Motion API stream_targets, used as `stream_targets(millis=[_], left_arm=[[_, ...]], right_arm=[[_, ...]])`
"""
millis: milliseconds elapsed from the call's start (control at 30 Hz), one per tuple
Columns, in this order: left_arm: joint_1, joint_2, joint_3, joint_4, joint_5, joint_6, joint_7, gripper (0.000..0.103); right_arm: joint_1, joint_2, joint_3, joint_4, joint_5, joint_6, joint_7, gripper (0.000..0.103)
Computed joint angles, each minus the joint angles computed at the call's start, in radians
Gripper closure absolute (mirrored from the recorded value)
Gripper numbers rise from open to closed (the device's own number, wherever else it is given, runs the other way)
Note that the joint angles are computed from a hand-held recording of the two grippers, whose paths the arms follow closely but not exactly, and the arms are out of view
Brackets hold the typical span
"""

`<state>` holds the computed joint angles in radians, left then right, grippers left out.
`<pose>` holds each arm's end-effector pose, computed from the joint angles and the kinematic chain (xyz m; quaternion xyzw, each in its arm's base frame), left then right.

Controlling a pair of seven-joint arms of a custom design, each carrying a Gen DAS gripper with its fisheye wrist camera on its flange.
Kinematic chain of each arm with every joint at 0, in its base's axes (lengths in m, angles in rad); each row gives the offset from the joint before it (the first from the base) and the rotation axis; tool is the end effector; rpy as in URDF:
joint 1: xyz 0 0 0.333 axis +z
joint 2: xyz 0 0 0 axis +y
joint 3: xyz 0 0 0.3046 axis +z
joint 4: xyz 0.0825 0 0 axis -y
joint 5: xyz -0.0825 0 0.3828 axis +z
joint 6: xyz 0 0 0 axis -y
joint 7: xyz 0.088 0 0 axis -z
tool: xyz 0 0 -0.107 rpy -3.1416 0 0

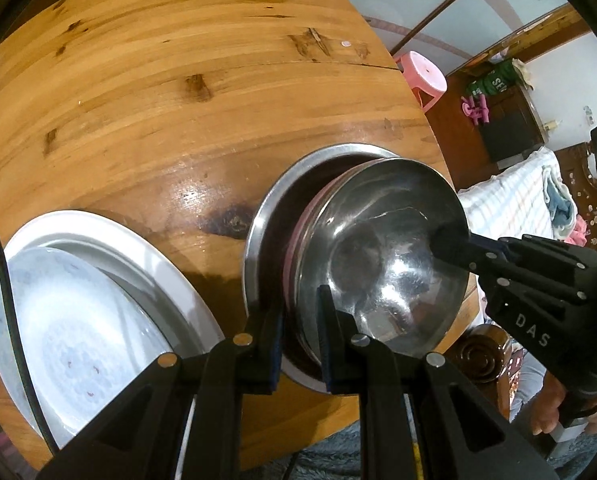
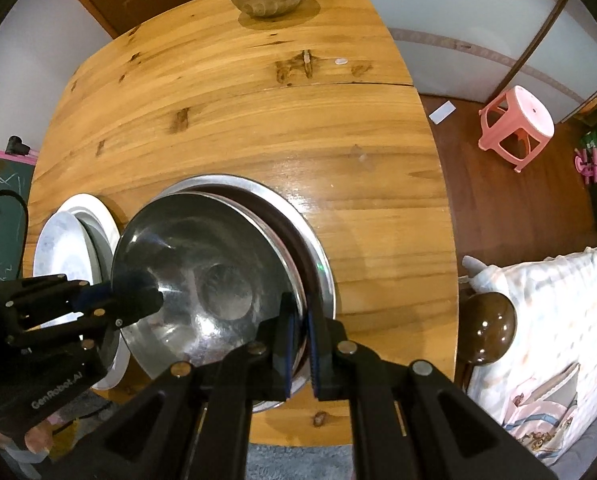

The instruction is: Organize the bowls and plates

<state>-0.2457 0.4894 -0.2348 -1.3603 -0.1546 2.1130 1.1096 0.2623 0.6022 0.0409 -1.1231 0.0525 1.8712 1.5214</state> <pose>0.6488 -0.3082 0.4653 0.7238 -0.6651 0.1677 0.0749 0.7019 0.2150 0.4673 -0.8114 0.5787 -0.0156 0.0804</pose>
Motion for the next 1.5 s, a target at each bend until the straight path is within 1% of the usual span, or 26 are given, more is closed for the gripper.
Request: stream_targets(millis=[267,367,433,567,600,633,667,700,733,833,1100,1167,1233,1500], left_arm=[[0.002,0.002,0.001,0.002,-0.001,0.002,0.006,0.089],[0.003,0.003,0.000,0.002,-0.004,0.004,0.006,0.087],[0.006,0.002,-0.003,0.000,-0.010,0.005,0.016,0.080],[0.001,0.002,-0.003,0.009,-0.002,-0.011,0.028,0.070],[0.002,0.002,-0.006,0.009,-0.008,-0.009,0.033,0.065],[0.004,-0.001,-0.008,0.005,-0.014,-0.004,0.037,0.057],[0.004,-0.007,-0.009,-0.003,-0.017,0.008,0.042,0.053],[0.002,-0.008,-0.008,-0.002,-0.015,0.011,0.043,0.045],[-0.002,-0.011,-0.006,-0.002,-0.009,0.012,0.042,0.041],[-0.012,-0.020,-0.001,-0.001,0.013,0.016,0.040,0.038],[-0.007,-0.043,0.001,-0.006,0.012,0.025,0.041,0.037],[-0.008,-0.054,0.004,-0.009,0.021,0.026,0.038,0.033],[-0.007,-0.074,0.006,-0.026,0.026,0.038,0.037,0.025],[-0.004,-0.117,0.019,-0.018,0.073,0.033,0.027,0.025]], right_arm=[[0.012,0.005,-0.004,0.005,-0.025,0.004,-0.010,0.097],[0.015,0.009,-0.005,0.013,-0.029,-0.002,-0.010,0.096],[0.016,0.009,-0.005,0.015,-0.032,-0.004,-0.011,0.096],[0.018,0.009,-0.003,0.017,-0.031,-0.014,-0.019,0.096],[0.020,0.005,-0.003,0.013,-0.035,-0.011,-0.021,0.096],[0.021,0.002,-0.004,0.009,-0.037,-0.008,-0.023,0.096],[0.020,-0.002,-0.002,0.006,-0.035,-0.005,-0.026,0.096],[0.020,-0.005,-0.002,0.005,-0.033,-0.003,-0.025,0.096],[0.019,-0.006,-0.003,0.004,-0.032,-0.003,-0.025,0.096],[0.011,-0.007,0.002,0.013,-0.014,-0.011,-0.028,0.096],[0.010,-0.038,0.006,-0.007,-0.006,0.010,-0.046,0.096],[0.008,-0.044,0.008,-0.010,0.002,0.016,-0.050,0.096],[0.004,-0.051,0.010,-0.014,0.011,0.022,-0.054,0.096],[-0.015,-0.064,0.022,0.010,0.063,0.014,-0.075,0.096]])
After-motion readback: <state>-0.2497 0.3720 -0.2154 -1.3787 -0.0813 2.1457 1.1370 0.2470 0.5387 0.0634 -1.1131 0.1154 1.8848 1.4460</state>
